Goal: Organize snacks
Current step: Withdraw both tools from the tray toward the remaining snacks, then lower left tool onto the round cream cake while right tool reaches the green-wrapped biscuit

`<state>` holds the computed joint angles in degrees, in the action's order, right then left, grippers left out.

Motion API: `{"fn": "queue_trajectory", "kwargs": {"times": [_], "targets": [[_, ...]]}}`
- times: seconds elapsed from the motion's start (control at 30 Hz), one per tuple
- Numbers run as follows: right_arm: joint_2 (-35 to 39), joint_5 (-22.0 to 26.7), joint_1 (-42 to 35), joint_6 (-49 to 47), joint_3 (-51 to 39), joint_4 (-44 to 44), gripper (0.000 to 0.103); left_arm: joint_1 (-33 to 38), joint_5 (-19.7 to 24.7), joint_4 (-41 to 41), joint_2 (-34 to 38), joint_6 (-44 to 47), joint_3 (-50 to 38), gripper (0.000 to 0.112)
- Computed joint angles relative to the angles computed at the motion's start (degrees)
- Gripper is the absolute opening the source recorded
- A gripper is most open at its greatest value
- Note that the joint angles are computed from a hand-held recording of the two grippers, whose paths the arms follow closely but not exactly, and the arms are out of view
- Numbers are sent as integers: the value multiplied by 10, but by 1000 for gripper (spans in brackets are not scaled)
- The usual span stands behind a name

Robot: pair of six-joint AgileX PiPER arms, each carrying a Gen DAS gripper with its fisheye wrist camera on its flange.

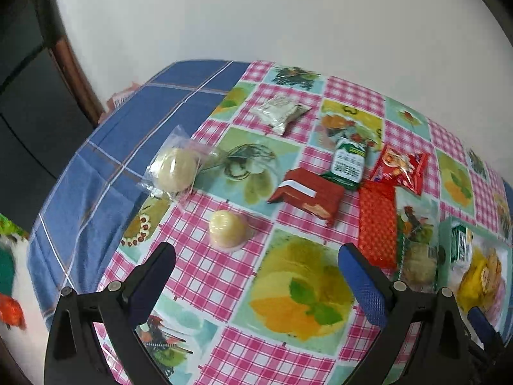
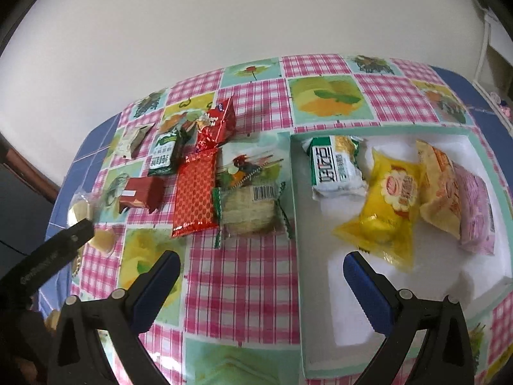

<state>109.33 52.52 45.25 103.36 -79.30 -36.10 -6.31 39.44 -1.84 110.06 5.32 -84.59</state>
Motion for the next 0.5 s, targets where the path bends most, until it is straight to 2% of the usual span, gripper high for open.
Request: {"fn": "queue_trajectory", "kwargs": {"times": [0.1, 0.23, 0.37, 0.5], "targets": [[9, -2, -11, -12, -9, -3, 101, 15, 15, -8, 26, 2, -31, 101], [17, -2, -28, -33, -23, 1, 91, 13, 23, 33, 62, -16, -66, 101], [37, -12, -50, -72, -43, 20, 82, 24, 57, 25, 107, -20, -117, 101], [54, -37, -71, -103, -55, 45, 74, 25, 72, 32, 139, -18, -151, 100]]}}
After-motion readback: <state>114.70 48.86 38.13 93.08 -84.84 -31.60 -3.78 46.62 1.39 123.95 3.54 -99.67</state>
